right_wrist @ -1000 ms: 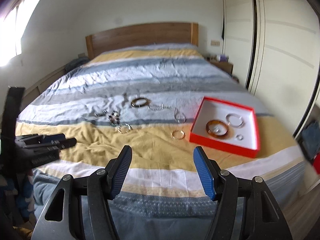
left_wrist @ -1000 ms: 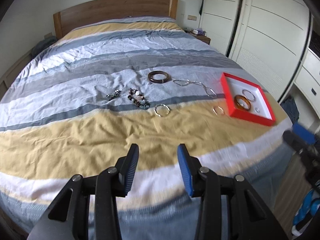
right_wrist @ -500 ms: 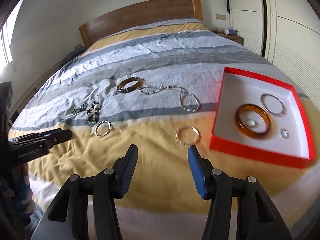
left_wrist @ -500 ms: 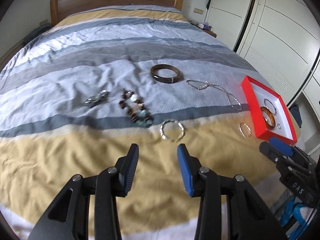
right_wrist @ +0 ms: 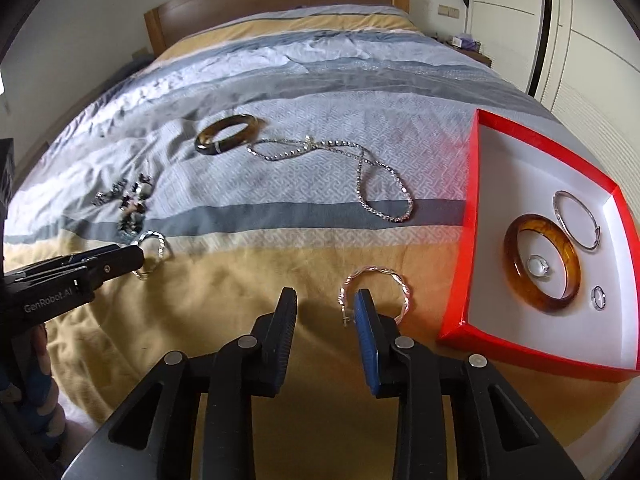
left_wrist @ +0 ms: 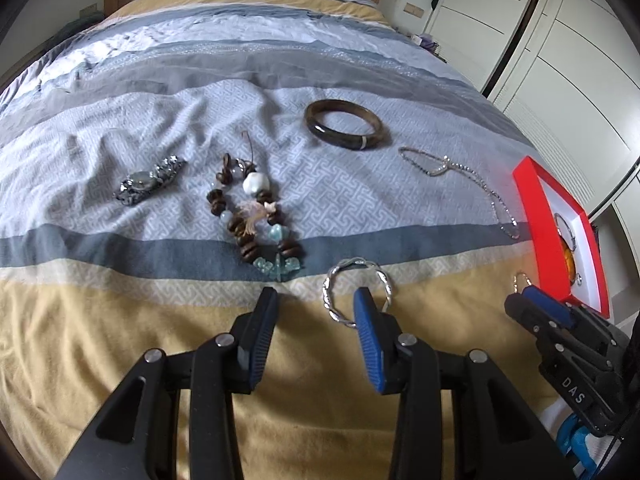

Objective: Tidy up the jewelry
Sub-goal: 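Grasp a twisted silver bangle with the left tool while the right tool grasps another, then carry both twisted bangles into the red box and open both tools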

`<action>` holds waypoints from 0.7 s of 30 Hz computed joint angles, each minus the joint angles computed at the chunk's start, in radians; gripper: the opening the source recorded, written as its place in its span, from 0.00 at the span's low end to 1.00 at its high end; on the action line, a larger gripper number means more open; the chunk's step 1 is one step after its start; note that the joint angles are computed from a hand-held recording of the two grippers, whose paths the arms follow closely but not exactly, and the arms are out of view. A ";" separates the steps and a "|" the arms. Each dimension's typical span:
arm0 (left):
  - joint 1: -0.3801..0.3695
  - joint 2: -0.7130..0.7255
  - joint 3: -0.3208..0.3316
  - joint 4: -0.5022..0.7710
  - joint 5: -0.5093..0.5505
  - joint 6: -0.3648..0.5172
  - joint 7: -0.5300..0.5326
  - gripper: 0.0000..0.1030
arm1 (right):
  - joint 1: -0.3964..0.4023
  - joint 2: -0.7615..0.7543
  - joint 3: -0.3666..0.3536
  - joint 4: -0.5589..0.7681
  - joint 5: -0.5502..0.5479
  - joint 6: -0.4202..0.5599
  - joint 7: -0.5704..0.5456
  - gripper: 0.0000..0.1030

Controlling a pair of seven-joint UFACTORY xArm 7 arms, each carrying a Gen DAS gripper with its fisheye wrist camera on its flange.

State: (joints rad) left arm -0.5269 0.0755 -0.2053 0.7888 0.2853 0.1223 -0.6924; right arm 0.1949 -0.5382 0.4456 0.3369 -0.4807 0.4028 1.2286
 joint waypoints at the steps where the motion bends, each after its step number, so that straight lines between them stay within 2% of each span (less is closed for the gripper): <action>1: -0.002 0.007 0.001 0.005 0.005 0.001 -0.001 0.36 | -0.002 0.006 0.000 0.001 -0.001 0.000 0.000 0.29; 5: -0.028 0.039 0.018 0.034 0.067 0.027 -0.036 0.26 | -0.015 0.047 -0.011 0.007 -0.013 -0.019 -0.003 0.29; 7: -0.035 0.048 0.022 0.041 0.083 0.025 -0.037 0.15 | -0.020 0.051 -0.019 -0.004 -0.017 -0.050 0.002 0.25; 9: -0.039 0.047 0.026 0.036 0.090 0.015 -0.036 0.09 | -0.019 0.054 -0.035 -0.018 -0.009 -0.095 -0.009 0.07; 10: -0.042 0.044 0.029 0.033 0.097 0.012 -0.039 0.04 | -0.014 0.055 -0.038 -0.021 -0.001 -0.104 -0.017 0.04; 16: -0.049 0.004 0.040 0.015 0.176 0.012 -0.111 0.04 | -0.025 0.021 -0.015 -0.051 0.042 -0.199 -0.028 0.04; 21: -0.026 -0.048 0.001 0.001 0.175 0.030 -0.125 0.03 | -0.003 -0.090 0.003 -0.069 0.098 -0.198 -0.046 0.04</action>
State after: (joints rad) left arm -0.5534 0.0279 -0.2044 0.7903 0.4606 0.1518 -0.8177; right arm 0.1916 -0.6279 0.4490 0.2683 -0.3830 0.2048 1.1830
